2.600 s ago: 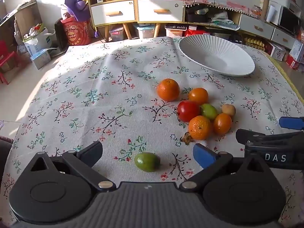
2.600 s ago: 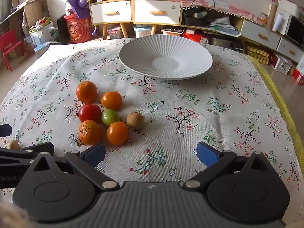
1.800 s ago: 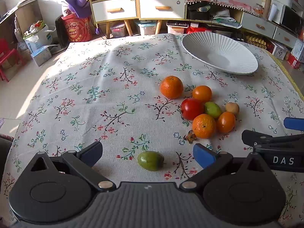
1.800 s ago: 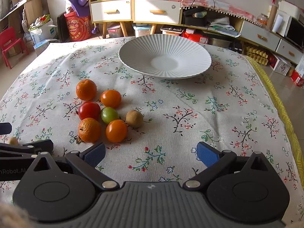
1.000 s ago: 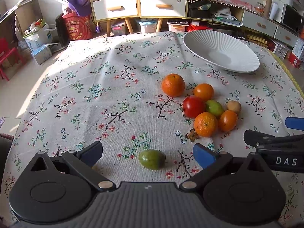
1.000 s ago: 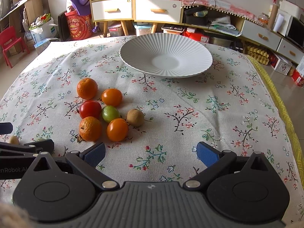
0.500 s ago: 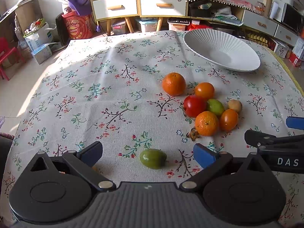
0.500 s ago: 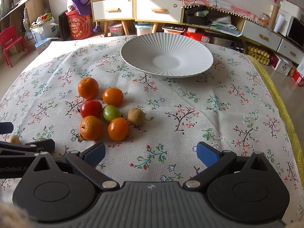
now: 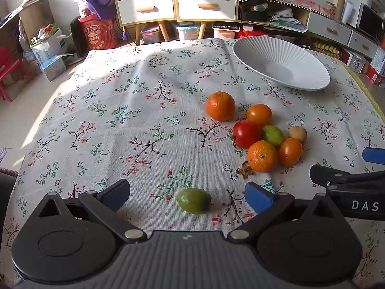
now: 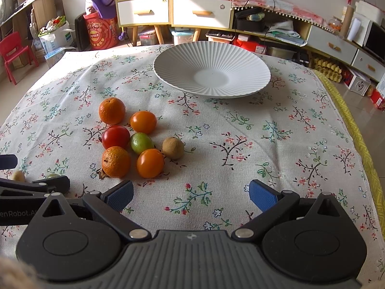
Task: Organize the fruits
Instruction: 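Grasp the brown kiwi with the left tool while the right tool grasps an orange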
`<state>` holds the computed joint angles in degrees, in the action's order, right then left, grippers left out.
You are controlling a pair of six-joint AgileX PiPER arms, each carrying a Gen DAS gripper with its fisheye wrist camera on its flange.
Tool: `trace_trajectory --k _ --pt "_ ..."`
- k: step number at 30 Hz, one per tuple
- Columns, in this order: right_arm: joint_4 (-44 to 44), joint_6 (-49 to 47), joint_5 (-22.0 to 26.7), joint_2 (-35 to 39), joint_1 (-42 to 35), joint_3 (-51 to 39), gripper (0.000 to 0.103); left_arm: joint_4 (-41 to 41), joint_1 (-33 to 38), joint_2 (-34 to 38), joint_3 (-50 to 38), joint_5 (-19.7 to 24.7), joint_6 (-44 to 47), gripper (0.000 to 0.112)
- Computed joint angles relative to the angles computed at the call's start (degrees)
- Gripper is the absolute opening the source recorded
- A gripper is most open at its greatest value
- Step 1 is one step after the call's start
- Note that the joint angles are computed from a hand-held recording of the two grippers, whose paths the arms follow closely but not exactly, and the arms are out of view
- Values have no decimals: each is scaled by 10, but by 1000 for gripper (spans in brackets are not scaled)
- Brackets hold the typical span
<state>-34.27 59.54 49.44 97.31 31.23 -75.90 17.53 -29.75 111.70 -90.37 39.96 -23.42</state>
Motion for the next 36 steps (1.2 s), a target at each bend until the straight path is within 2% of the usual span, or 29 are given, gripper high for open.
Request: trace_trajectory --k 11,16,20,25,32,36 --pt "-3 -4 -4 2 5 1 102 -3 3 4 -3 7 8 103" --pt "17 -27 -43 -7 -10 18 102 -22 20 -2 8 -6 32 103" --pt "36 -46 -83 -20 -22 38 102 -70 47 -13 31 -31 80 103" --pt "66 -73 -116 -29 -35 51 102 -126 76 -20 45 -41 146 103" --pt "108 -124 -166 -34 -50 67 102 -250 117 -28 69 -56 271 103" --pt "186 -199 -212 -39 -65 80 97 -306 128 -34 92 -81 331 101"
